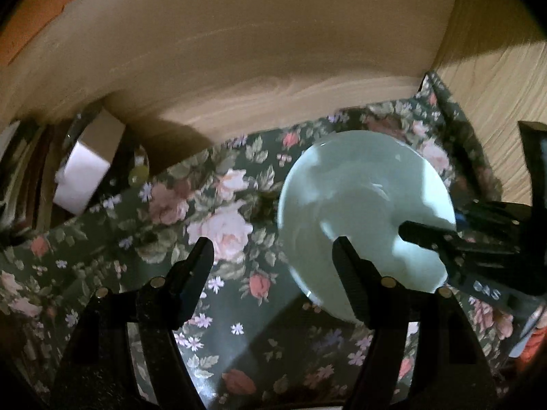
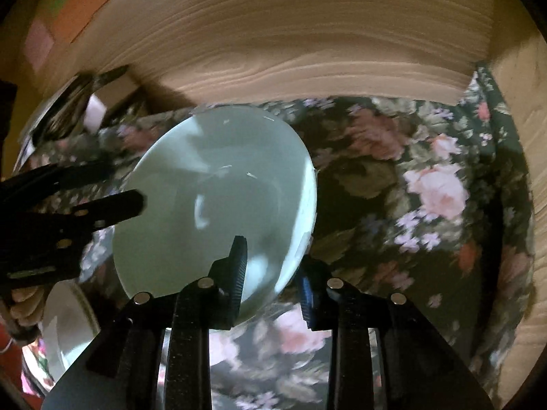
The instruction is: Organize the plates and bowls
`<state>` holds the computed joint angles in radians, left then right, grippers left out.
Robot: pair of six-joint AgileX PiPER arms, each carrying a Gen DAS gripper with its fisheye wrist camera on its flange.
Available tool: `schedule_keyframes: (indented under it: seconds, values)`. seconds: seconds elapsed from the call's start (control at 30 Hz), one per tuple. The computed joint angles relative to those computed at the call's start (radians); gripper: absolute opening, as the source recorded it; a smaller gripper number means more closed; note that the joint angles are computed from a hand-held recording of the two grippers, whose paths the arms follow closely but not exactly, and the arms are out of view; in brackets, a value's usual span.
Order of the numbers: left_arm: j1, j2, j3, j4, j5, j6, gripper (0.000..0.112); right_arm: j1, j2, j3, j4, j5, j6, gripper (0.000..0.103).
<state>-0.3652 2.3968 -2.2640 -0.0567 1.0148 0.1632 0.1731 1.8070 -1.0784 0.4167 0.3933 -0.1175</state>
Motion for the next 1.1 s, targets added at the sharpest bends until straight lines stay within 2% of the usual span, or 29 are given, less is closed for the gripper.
schedule_keyframes:
  seconds: [0.1, 0.2, 0.3, 0.53, 0.63, 0.73, 0.87, 1.0, 1.1]
  values:
    - [-0.006, 0.003, 0.018, 0.014, 0.000, 0.000, 0.072, 0.024, -0.013, 0.016, -0.036, -0.024, 0.079, 0.026]
    - [-0.012, 0.013, 0.018, 0.021, 0.002, 0.004, 0.071, -0.004, -0.008, 0.026, 0.023, -0.043, 0.029, 0.027]
    - [-0.017, 0.027, 0.003, 0.019, 0.010, 0.007, 0.066, -0.014, -0.020, 0.041, -0.002, -0.062, 0.056, 0.029]
    - [-0.024, 0.078, -0.069, 0.001, 0.052, 0.021, 0.039, 0.003, 0.033, -0.001, 0.031, -0.068, 0.046, 0.029]
    - [-0.029, 0.090, -0.082, -0.005, 0.066, 0.027, 0.027, 0.010, 0.040, -0.005, 0.047, -0.071, 0.028, 0.022]
    - [-0.036, 0.077, -0.052, 0.007, 0.042, 0.035, 0.027, 0.029, 0.041, -0.015, -0.062, -0.072, 0.129, 0.022]
    - [-0.031, 0.079, -0.064, -0.004, 0.057, 0.036, 0.027, 0.040, 0.023, -0.018, -0.115, -0.067, 0.183, 0.022]
    - [-0.025, 0.012, 0.028, -0.016, 0.004, 0.047, 0.027, 0.061, -0.023, -0.003, -0.198, -0.080, 0.260, 0.022]
    - [-0.010, -0.069, 0.125, -0.049, -0.046, 0.069, 0.027, 0.070, -0.065, 0.014, -0.206, -0.088, 0.268, 0.022]
